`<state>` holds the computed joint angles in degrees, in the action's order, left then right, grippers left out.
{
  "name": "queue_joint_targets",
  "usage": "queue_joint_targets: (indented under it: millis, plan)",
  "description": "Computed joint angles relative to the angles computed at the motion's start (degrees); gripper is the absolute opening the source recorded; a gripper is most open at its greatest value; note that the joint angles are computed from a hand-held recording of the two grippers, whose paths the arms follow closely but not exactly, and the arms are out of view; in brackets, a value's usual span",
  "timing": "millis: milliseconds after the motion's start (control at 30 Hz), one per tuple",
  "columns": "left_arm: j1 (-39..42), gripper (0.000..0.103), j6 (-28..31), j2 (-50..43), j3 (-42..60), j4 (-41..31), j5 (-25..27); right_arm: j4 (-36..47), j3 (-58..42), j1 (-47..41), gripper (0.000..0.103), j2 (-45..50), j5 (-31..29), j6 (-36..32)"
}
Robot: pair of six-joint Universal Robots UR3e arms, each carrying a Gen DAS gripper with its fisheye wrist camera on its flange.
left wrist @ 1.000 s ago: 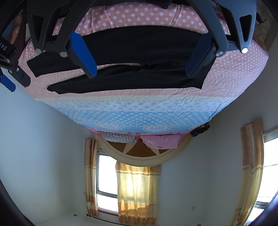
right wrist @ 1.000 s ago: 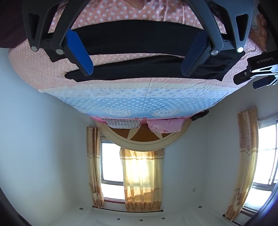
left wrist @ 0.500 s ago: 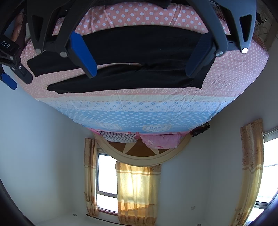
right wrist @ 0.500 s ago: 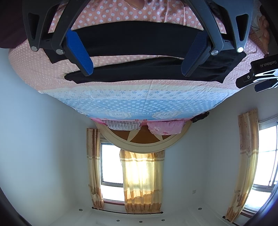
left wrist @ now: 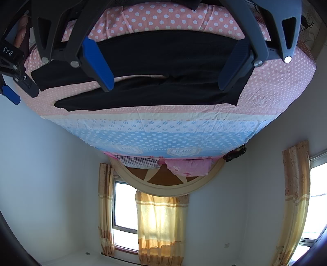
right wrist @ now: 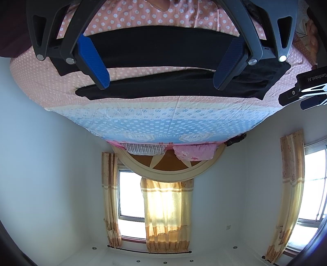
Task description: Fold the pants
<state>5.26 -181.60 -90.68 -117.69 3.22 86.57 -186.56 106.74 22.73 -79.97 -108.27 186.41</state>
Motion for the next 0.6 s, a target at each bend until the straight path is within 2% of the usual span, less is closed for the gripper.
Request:
queue_joint_targets:
  millis: [400, 500, 600]
  plan:
    - [-0.3, 0.103, 0.1, -5.3, 1.6, 0.3, 1.3, -0.2, -1.5, -0.4, 0.102, 4.4, 0.4, -1.1]
    - [1.0, 0.103, 3.5, -8.7, 3.7, -0.4, 1.5, -0.6, -2.0, -1.9, 0.102, 6.4, 1.9, -3.2]
    - [4.7, 0.103, 5.9, -16.3, 11.0, -3.1, 3.4, 1.9, -2.6, -5.0, 0.102, 7.8, 4.9, -3.1]
